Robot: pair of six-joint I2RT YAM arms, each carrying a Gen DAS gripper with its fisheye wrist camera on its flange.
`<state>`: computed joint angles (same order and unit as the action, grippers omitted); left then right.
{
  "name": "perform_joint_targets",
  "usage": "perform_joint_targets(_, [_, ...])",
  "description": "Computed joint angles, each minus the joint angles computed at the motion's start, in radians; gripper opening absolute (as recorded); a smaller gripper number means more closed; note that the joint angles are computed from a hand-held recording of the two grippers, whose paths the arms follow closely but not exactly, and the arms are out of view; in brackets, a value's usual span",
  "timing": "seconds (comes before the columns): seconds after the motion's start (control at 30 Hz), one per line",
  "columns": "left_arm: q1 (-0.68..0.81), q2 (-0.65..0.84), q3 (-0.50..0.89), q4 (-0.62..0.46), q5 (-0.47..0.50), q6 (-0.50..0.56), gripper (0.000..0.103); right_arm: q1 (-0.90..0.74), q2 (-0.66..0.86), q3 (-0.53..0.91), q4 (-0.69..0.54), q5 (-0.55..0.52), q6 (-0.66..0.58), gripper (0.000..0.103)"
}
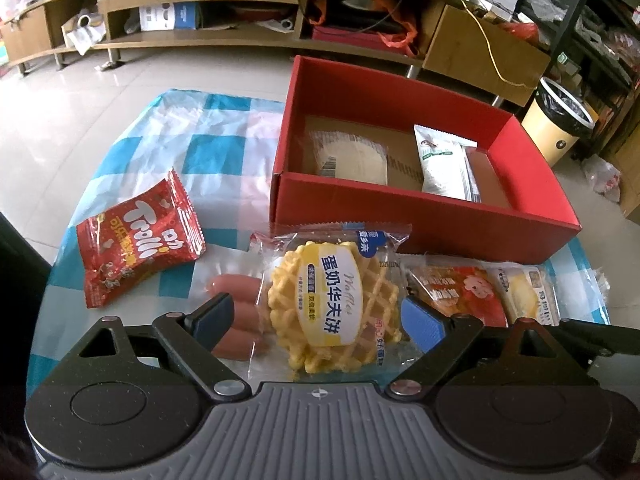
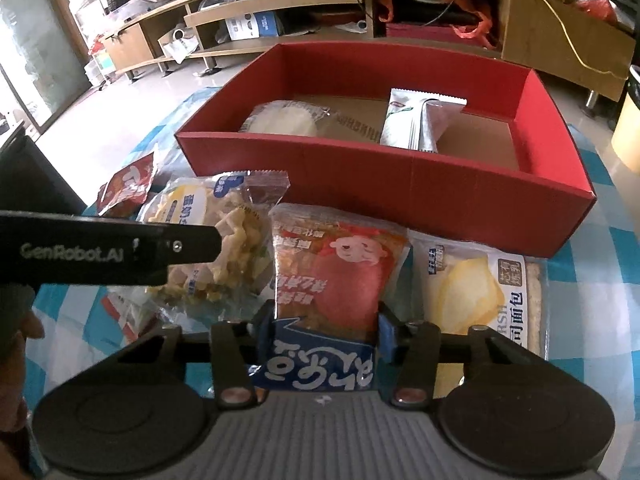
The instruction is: Organize snacks
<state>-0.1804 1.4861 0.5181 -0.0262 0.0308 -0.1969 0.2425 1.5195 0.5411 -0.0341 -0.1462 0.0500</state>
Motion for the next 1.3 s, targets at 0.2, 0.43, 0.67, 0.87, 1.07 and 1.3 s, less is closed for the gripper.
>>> perform_joint_targets(0.2, [-0.002, -0.002, -0.003, 0.003, -0.003, 0.002, 0.096, -0.031, -0.095, -0.06, -0.032, -0.027, -0.01, 0.043])
perform_joint_targets(0.43, [-0.031, 0.023, 0.015, -0.003, -0.014, -0.023, 0.097, -0.129, -0.224, -0.117, -0.109, -0.096, -0.04, 0.043])
perform_joint_targets(0.67, [-0.1, 0.113, 0.069, 0.012, -0.083, -0.087, 0.101, -0.186, -0.275, -0.138, -0.141, -0.149, -0.055, 0.043])
perform_joint_targets(0.87, [-0.199, 0.205, 0.118, 0.034, -0.268, -0.101, 0.09, -0.208, -0.274, -0.139, -0.144, -0.173, -0.06, 0.043])
perform_joint_targets(1.07, [-0.159, 0.135, 0.056, 0.043, -0.218, -0.061, 0.083, -0.241, -0.284, -0.142, -0.156, -0.2, -0.073, 0.042])
perform_joint_targets(1.3, [-0.106, -0.06, -0.047, -0.078, -0.092, -0.048, 0.082, -0.248, -0.355, -0.166, -0.2, -0.217, -0.076, 0.043])
